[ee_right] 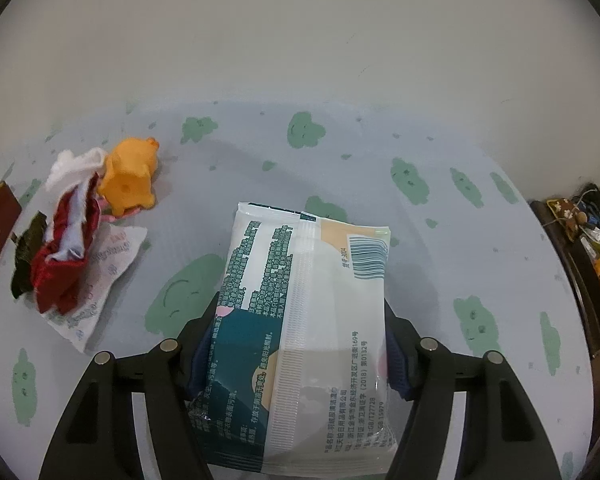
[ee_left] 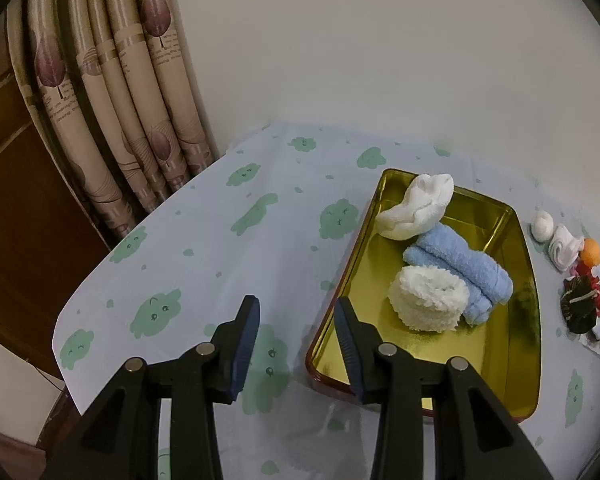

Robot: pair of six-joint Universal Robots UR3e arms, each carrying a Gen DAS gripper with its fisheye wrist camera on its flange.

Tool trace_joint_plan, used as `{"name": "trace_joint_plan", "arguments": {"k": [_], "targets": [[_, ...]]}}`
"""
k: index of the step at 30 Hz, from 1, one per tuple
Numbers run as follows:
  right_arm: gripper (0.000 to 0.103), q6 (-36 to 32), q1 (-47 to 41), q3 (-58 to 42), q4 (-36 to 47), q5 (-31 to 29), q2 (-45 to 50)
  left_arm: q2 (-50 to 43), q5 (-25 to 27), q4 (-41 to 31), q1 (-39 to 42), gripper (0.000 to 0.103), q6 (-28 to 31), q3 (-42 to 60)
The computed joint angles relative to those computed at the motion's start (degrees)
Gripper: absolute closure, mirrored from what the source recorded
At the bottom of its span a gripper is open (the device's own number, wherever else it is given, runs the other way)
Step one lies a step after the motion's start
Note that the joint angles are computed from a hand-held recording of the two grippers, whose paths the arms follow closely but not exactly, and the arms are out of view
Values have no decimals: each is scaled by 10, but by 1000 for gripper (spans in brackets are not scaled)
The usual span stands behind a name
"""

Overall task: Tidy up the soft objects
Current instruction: 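Withdraw the left tool from the tin while the right tool holds the packet, then carry the wet-wipe packet over the tin and release it with the right tool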

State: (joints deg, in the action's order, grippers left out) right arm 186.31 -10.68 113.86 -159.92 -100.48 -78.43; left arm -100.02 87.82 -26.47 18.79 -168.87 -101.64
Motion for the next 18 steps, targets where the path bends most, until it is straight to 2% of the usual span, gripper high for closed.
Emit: {"name": "trace_joint_plan", "arguments": {"k": [8, 18], "targets": [[39, 8, 47, -63, 52, 0, -27, 0, -8, -11, 7, 64, -13, 6], [39, 18, 167, -249, 119, 18, 64, 3, -11, -20, 23, 64, -36, 6]]}}
